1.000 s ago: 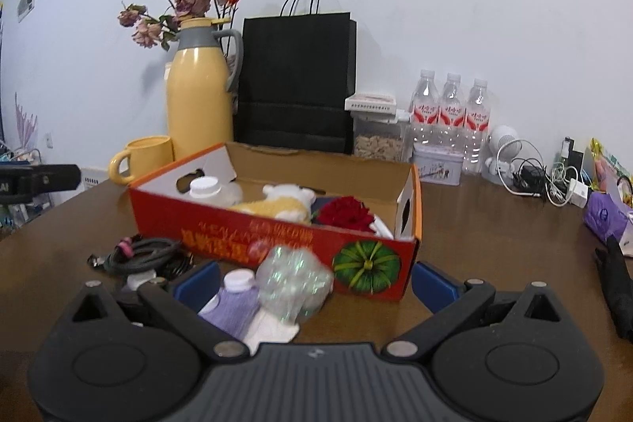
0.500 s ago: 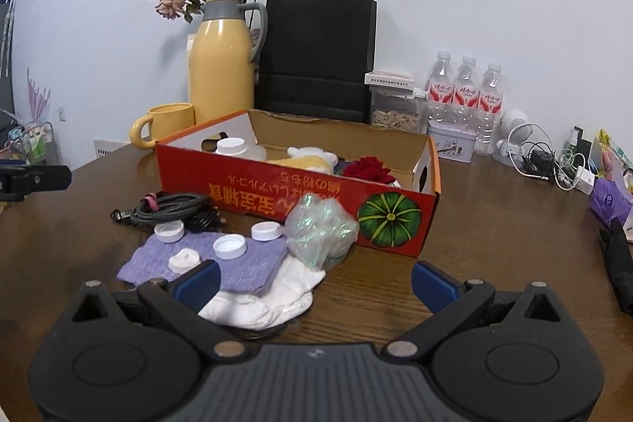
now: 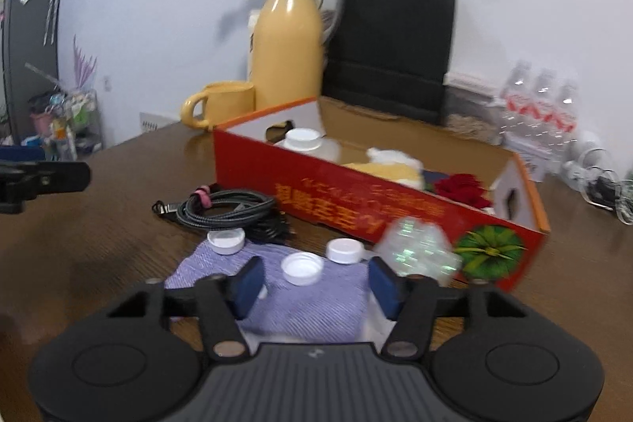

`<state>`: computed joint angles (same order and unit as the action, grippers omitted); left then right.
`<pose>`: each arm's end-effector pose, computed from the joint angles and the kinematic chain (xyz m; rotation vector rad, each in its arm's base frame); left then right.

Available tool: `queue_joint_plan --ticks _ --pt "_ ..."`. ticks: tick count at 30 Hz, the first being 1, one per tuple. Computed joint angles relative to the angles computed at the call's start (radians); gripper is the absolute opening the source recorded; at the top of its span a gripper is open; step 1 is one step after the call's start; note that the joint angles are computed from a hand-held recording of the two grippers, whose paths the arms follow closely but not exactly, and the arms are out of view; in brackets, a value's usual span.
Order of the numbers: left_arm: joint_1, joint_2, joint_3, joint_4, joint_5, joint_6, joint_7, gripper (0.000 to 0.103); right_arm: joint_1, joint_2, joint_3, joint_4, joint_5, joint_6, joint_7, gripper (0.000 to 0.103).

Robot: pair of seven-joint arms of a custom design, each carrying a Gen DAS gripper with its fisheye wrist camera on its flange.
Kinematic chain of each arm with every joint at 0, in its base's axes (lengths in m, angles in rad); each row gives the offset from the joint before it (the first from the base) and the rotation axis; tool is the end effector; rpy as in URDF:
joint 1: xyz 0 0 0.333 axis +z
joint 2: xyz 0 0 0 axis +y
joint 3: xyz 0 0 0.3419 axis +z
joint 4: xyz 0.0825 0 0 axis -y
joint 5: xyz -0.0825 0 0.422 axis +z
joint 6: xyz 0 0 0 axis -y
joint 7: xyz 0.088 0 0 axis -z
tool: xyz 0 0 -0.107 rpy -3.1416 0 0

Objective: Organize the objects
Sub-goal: 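Grasp a small white bottle cap on the purple cloth with the right tool, then grasp the black braided cable with the left tool while the right tool holds the cap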

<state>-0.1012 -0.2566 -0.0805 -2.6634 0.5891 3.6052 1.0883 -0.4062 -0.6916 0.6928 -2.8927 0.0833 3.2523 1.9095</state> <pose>0.4329 -0.1523 0.4538 -1.2428 1.8896 -1.2379 0.3769 0.0994 0.4365 -1.6106 1.6954 -0.9973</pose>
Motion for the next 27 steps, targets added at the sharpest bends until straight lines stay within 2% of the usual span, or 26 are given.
queue_joint_plan --ticks 4,5,7,13,18,20,23,26,27 --pt "-0.005 0.015 0.017 0.011 0.032 -0.005 -0.022 0.103 -0.085 0.095 0.051 0.068 -0.021 -0.024 0.005 0.039" --pt "-0.007 0.020 0.023 0.014 0.043 -0.003 -0.030 0.103 -0.088 0.115 0.048 0.075 -0.026 -0.018 0.008 0.038" --pt "-0.010 0.030 0.033 0.023 0.072 -0.001 -0.053 0.103 -0.080 0.142 0.034 0.079 -0.028 0.001 0.007 0.027" --pt "-0.009 0.058 0.033 0.050 0.131 -0.012 -0.104 0.103 -0.080 0.147 0.050 0.054 0.023 0.064 -0.029 0.027" --pt "-0.020 0.083 0.037 0.085 0.200 -0.031 -0.166 0.103 -0.129 0.118 0.123 0.040 0.102 0.120 -0.052 0.027" --pt "-0.033 0.102 0.052 0.118 0.278 -0.041 -0.230 0.103 -0.170 0.088 0.180 0.033 0.145 0.141 -0.053 0.027" --pt "-0.050 0.146 0.072 0.206 0.472 -0.069 -0.399 0.103 -0.224 0.040 0.256 0.021 0.209 0.168 -0.047 0.027" --pt "-0.046 0.207 0.064 0.332 0.728 -0.086 -0.642 0.103 -0.253 0.012 0.296 0.015 0.252 0.186 -0.043 0.027" --pt "-0.039 0.240 0.056 0.402 0.884 -0.079 -0.793 0.103 -0.259 0.007 0.304 0.013 0.262 0.191 -0.042 0.027"
